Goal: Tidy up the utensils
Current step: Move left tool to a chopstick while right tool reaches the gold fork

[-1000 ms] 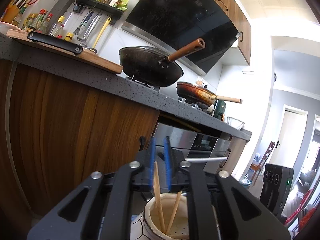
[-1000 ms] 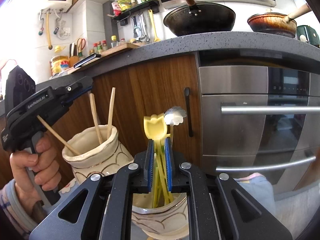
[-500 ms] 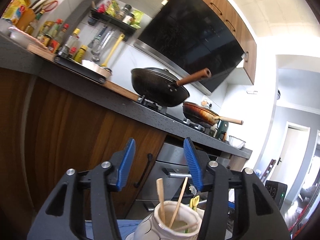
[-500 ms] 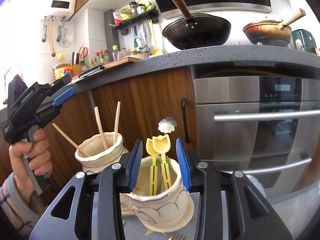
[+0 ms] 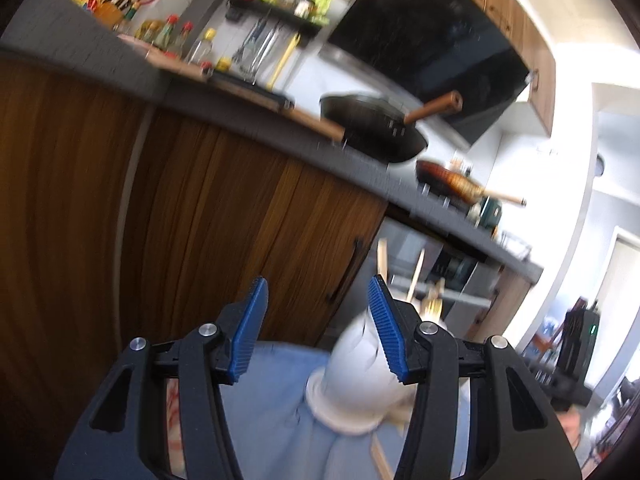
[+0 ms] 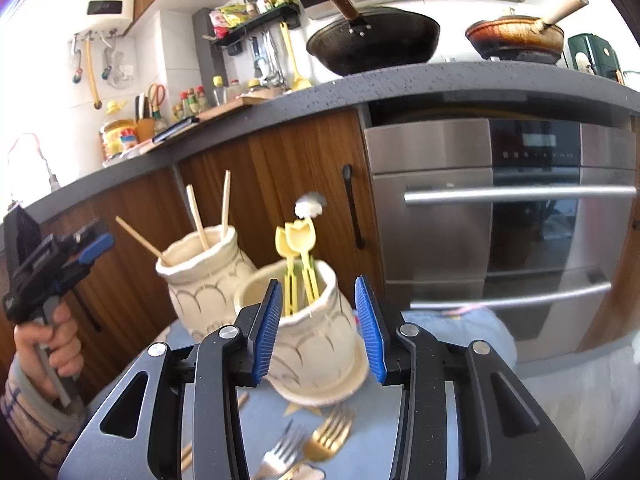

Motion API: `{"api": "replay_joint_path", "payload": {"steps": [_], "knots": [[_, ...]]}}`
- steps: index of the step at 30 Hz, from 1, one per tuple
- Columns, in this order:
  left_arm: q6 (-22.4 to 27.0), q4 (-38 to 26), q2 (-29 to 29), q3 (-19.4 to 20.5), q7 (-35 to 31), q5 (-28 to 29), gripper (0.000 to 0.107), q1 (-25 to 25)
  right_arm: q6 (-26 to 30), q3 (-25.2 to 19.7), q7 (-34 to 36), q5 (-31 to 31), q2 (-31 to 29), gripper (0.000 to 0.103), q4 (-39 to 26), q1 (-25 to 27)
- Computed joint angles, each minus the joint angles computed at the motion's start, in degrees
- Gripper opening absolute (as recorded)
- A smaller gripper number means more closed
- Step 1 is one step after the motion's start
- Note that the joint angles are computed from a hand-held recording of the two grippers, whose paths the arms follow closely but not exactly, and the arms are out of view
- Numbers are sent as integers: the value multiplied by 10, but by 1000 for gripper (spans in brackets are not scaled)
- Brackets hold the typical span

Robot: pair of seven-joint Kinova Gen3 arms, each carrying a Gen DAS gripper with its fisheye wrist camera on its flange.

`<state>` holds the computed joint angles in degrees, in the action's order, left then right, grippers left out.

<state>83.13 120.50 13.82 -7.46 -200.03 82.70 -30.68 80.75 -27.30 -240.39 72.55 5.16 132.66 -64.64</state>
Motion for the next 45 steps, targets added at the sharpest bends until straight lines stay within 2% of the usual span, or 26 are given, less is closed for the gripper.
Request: {"api": "replay_joint_path", "payload": {"steps": [10, 13, 20, 25, 30, 35, 40, 45], "knots": [[-49, 62, -42, -16, -54, -108, 52, 3, -44, -10, -31, -65, 6, 40, 0, -21], [-76, 77, -58, -16, -60, -138, 52, 14, -69, -8, -34, -80, 9, 40, -2, -23], [-141, 99, -88, -6, -60, -205, 51, 55, -162, 10, 8, -96, 21, 40, -13, -5], [-204, 120, -112, 4, -60, -230, 43, 89, -216, 25, 45, -95, 26, 40, -17, 7], [-245, 113, -112, 16, -27, -253, 27, 122, -258, 37, 91, -110, 32, 39, -27, 22], [-267, 119, -116, 22, -24, -259, 26, 140, -277, 41, 97, -107, 29, 35, -22, 23], [-281, 118, -121, 25, -12, -268, 26, 153, -287, 44, 105, -108, 29, 26, -23, 25], [-315, 125, -133, 31, -5, -272, 26, 172, -290, 44, 109, -107, 28, 23, -23, 25]]}}
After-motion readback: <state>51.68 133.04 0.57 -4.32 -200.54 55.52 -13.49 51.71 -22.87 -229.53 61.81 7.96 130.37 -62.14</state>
